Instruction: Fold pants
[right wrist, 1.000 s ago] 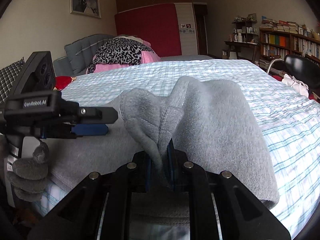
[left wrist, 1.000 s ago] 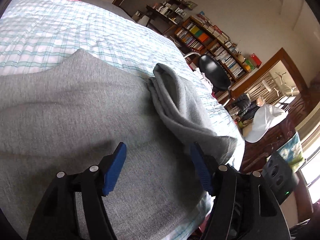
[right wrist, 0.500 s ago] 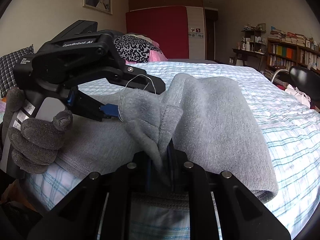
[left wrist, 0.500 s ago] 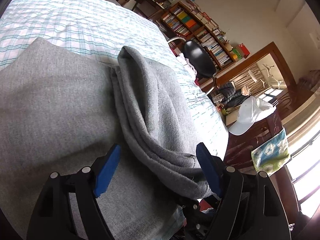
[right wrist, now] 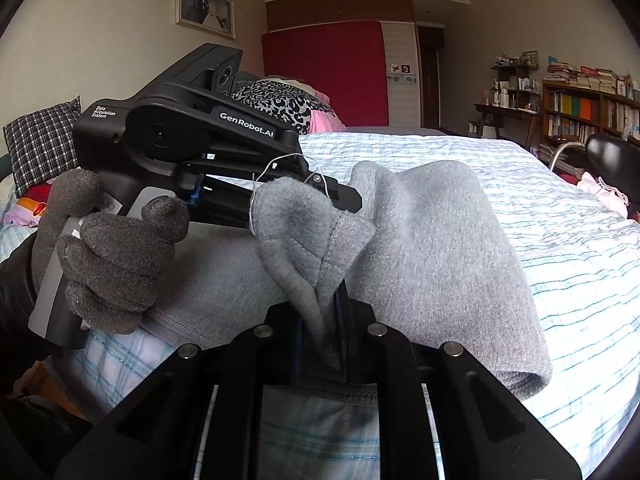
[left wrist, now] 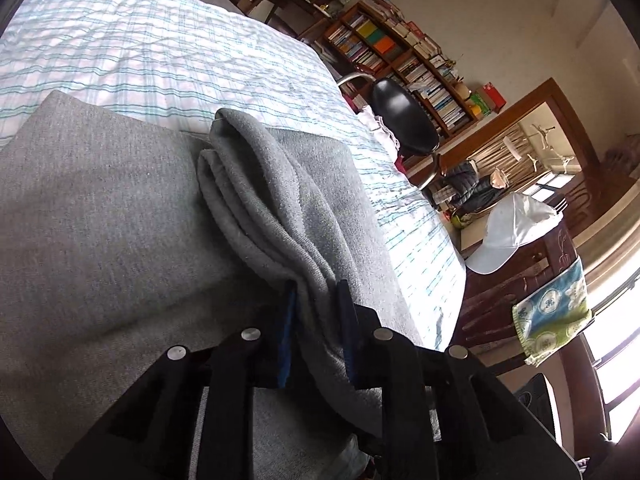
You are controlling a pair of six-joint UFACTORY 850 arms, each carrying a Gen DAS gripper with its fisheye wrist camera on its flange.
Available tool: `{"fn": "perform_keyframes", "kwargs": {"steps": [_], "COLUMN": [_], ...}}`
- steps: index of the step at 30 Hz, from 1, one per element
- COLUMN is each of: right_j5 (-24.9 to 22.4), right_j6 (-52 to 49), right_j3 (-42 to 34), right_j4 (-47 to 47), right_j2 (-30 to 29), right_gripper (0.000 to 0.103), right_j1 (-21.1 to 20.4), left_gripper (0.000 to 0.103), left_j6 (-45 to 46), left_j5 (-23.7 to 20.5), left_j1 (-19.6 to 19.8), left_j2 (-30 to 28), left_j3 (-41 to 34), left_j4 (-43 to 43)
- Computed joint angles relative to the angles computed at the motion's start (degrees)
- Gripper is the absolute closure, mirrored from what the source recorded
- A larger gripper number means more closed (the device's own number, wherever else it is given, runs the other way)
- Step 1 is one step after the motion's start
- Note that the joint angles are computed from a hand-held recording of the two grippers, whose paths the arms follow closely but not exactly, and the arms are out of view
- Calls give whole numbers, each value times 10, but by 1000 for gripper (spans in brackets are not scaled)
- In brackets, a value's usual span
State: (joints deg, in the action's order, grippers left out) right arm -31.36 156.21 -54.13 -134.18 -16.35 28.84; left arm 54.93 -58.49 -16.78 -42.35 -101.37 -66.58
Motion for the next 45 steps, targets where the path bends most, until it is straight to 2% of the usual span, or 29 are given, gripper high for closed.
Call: {"fn": "perform_keyframes", "kwargs": {"steps": [5, 9, 14, 17, 21, 24, 25, 27, 31, 34, 37, 38, 41, 45], "right_j5": [1, 14, 49, 49, 47, 46, 39, 28, 13, 39, 31, 34, 60, 85], "right_j6": [24, 27, 3, -9, -31, -12, -12, -16, -56, -94, -119, -108, -23, 141], "right_j3": [-6, -14, -39, -42, -46, -43, -43, -41, -45, -53, -48, -45, -25, 10], "right_j4": [-40, -68, -50, -41, -20, -43, -40, -43, -25, -14, -9, -20, -110, -274], "right_j2": [-2, -8, -36, -41, -43, -38, -38, -38, -45, -55, -56, -53, -33, 3], "right_gripper": [89, 89, 89, 87, 85, 77, 74, 71, 64, 60, 58, 57, 56, 56], "right_j1": [5, 12, 13, 14, 19, 19, 27, 33, 45, 45, 49, 47, 30, 4], "left_gripper": [86, 86, 86, 85, 85, 84, 82, 69, 68, 68, 68, 68, 69, 70], "left_j6": [70, 143, 134, 114, 138, 168, 170, 175, 186, 183, 151, 131, 80, 136], "left_j5": [48, 109, 150, 143, 145, 147, 146, 145, 140, 113, 65, 61, 90, 67], "left_j1": [11, 20, 37, 48, 49, 53, 54, 56, 52, 45, 33, 28, 19, 41], "left_j2": [55, 105, 109, 100, 112, 125, 127, 131, 137, 132, 108, 100, 84, 92], "left_j3": [69, 134, 160, 160, 171, 179, 178, 176, 169, 156, 131, 124, 123, 155], "left_j4": [-32, -62, -58, -54, -67, -83, -87, -95, -99, -90, -47, -24, 35, -9]}}
